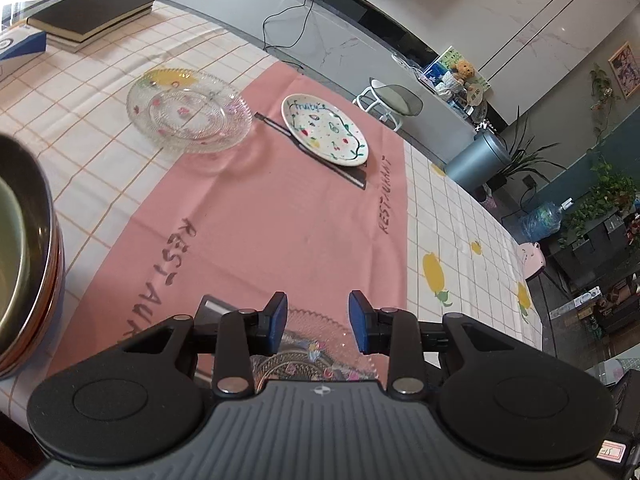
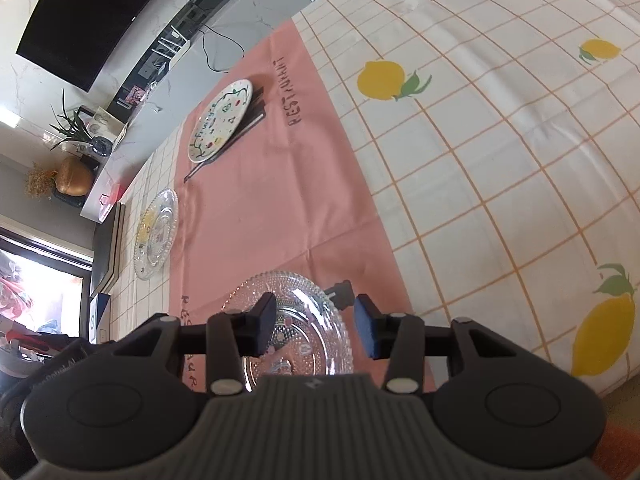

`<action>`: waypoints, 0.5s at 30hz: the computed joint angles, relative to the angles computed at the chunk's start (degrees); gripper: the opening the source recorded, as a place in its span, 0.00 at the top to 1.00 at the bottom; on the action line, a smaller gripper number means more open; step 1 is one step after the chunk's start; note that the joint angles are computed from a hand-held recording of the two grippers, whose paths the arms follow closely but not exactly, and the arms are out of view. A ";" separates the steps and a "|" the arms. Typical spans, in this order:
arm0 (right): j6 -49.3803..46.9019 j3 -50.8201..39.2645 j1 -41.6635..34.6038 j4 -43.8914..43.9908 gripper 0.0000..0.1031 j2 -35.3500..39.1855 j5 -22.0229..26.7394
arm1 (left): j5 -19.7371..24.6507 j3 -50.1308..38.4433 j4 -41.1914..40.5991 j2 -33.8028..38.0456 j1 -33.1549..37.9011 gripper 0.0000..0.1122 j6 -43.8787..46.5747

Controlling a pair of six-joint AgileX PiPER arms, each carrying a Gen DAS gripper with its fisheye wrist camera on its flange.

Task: Organize plates and bowls

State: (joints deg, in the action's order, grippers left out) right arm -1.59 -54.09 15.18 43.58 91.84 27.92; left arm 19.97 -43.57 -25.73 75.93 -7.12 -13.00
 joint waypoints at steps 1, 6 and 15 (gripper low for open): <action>0.28 -0.51 0.32 -0.58 0.57 0.04 -0.56 | 1.17 -1.79 0.86 0.87 0.13 0.67 -0.58; 5.04 -4.81 2.99 -7.86 0.56 1.36 -3.82 | 5.06 -9.94 7.02 4.99 0.35 0.67 -5.04; -1.80 -14.79 2.69 1.16 0.55 9.38 -5.82 | 9.22 -23.63 9.49 12.86 2.35 0.66 -3.31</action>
